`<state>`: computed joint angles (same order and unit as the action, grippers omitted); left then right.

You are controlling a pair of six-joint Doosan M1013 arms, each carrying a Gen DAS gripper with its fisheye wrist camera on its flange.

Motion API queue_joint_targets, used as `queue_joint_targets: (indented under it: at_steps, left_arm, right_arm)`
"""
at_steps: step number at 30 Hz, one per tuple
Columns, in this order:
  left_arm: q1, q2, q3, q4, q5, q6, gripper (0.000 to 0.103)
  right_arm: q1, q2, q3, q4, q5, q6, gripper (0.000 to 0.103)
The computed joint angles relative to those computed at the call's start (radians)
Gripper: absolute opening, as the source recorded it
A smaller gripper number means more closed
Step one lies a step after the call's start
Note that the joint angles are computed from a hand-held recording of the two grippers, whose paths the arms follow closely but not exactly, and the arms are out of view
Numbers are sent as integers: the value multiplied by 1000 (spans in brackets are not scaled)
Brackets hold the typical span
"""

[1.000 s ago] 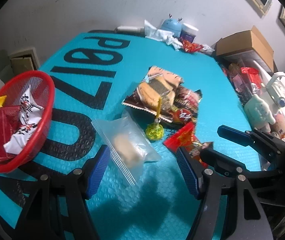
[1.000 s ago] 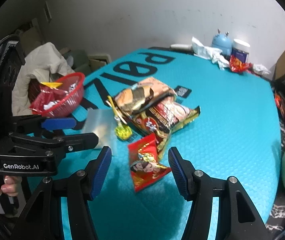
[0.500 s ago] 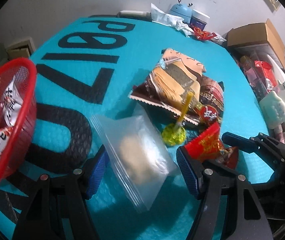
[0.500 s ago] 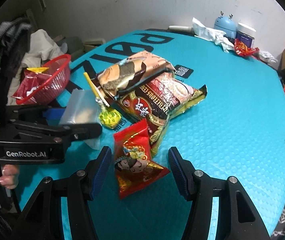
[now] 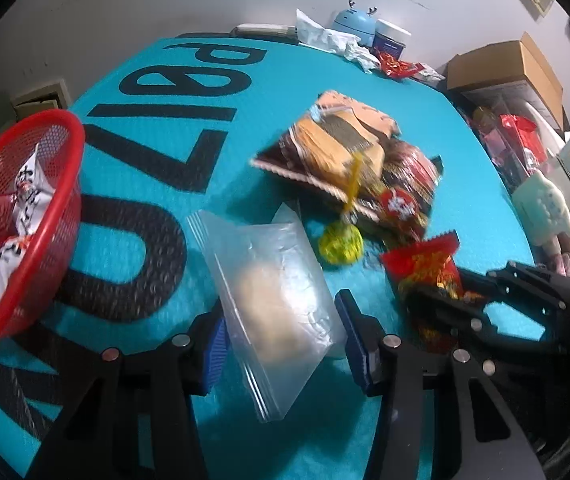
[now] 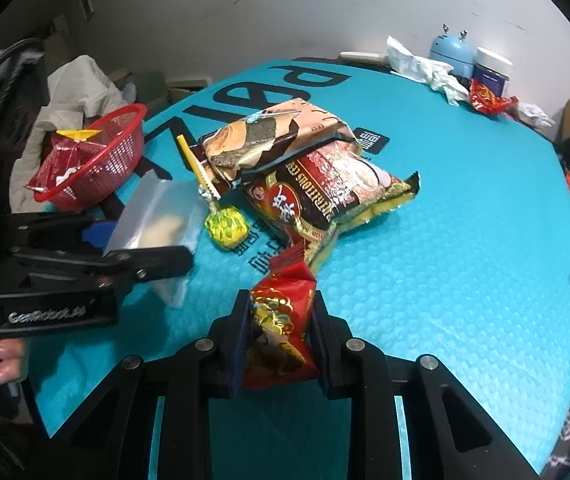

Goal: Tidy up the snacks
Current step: 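Grasp the red-and-gold candy packet with the right tool while the left tool grasps the clear zip bag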

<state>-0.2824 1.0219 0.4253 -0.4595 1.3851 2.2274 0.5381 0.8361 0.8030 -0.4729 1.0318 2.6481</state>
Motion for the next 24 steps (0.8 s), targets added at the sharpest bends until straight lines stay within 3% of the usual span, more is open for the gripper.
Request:
queue_joint_targets:
  at_steps: [12, 24]
  left_arm:
    - [19, -130, 237, -22, -28, 105, 49]
    - [20, -175, 315, -15, -2, 194, 49]
  right_arm:
    - [34, -45, 75, 9, -22, 66, 27]
    - [62, -76, 121, 32, -17, 84, 27]
